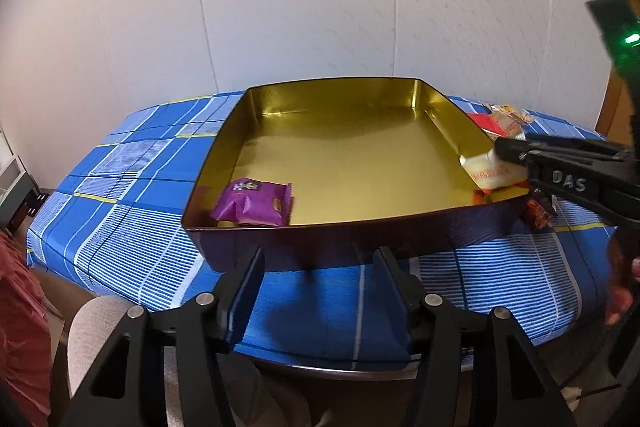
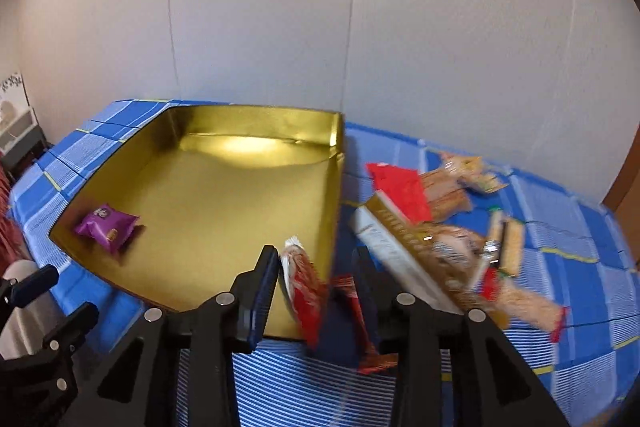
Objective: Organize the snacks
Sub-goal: 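Lower the red-and-white pastry into the gold tray and open the right gripper, then grasp the clear oat bar with the right gripper while the left gripper grasps the white-and-gold bar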
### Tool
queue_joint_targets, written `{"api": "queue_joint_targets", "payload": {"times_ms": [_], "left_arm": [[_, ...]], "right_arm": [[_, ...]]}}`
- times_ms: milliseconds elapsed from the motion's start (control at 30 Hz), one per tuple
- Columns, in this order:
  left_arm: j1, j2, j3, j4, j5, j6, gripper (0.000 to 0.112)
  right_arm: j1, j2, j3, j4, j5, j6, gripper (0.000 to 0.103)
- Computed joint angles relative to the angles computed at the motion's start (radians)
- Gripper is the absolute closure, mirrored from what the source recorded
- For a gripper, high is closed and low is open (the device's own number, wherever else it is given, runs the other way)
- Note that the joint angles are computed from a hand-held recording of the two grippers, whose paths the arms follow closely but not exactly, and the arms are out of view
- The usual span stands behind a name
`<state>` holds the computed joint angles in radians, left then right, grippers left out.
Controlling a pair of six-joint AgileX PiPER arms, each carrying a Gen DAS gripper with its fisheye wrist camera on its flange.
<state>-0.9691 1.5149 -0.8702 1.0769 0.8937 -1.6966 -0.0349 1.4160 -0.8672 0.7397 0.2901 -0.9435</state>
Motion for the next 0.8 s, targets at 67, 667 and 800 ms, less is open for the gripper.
{"api": "queue_joint_targets", "payload": {"times_ms": [67, 667, 800], "left_arm": [[-0.008, 0.01, -0.011, -0.008, 0.001, 0.011, 0.055], [-0.084, 0.115, -0.184, -0.044, 0.009, 0.177, 0.041], [-0.085, 0.143, -0.228, -0.067, -0.019, 0.232, 0.039]], "right_arm": [[-0.013, -0.021, 0.018, -0.022, -0.028, 0.001, 0.064], [-0.396, 0.037, -0.016, 0.109, 0.065, -0.186, 0.064], [-0.453, 0.069, -0.028, 0.141, 0.086, -0.231, 0.064]]}}
